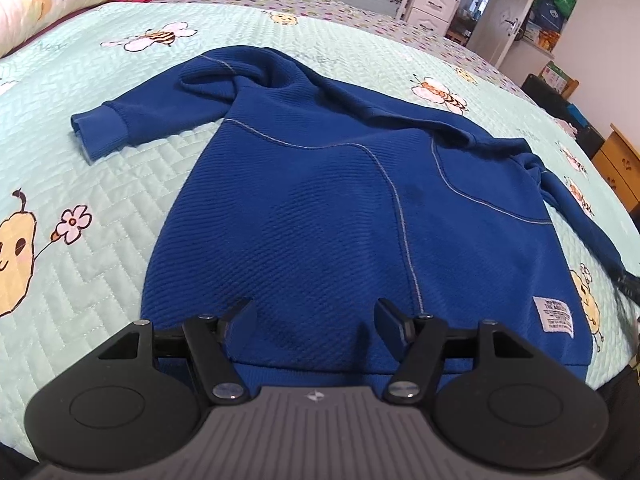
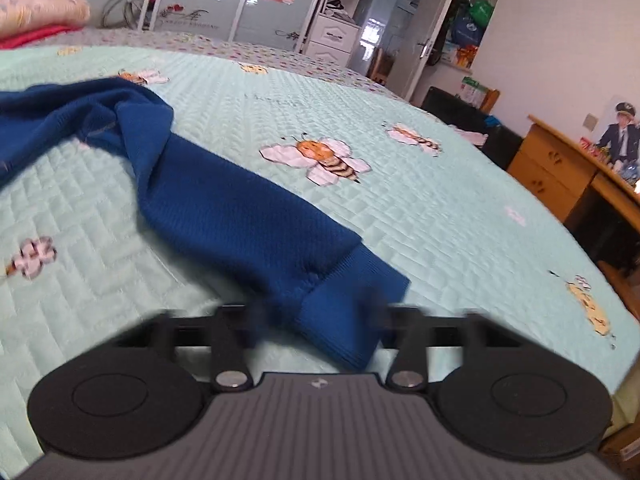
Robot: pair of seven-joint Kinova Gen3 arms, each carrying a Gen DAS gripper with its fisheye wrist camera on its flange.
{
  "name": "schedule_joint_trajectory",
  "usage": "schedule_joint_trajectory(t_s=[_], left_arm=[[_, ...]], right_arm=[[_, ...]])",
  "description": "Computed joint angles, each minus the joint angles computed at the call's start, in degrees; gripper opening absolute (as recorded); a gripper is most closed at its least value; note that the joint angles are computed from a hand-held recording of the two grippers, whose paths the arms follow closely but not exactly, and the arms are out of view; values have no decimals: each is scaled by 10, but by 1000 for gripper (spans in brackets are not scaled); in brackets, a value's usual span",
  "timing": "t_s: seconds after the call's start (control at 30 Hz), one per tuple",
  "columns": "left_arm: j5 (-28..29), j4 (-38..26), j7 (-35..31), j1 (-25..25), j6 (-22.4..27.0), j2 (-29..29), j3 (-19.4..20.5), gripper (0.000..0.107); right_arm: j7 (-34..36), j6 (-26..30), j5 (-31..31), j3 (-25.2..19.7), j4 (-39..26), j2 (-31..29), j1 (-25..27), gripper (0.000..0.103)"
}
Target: Fold clothes
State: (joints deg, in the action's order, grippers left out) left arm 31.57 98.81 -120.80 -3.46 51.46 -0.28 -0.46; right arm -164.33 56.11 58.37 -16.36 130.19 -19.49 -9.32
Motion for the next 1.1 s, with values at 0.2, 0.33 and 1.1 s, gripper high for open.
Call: schedule_joint_trajectory(t_s=[0.2, 0.33, 1.1], left_arm=[[-16, -3, 16, 6, 0, -1, 4, 68], [-21, -3, 18, 11, 0, -1, 7, 68], [-73, -12, 74, 34, -1, -4, 20, 69]], right_arm=[[31, -55, -64, 18, -68, -69, 49, 8], [58, -138, -157, 124, -144, -75, 99, 10], [-10, -604, -464, 397, 35, 45, 119, 27]])
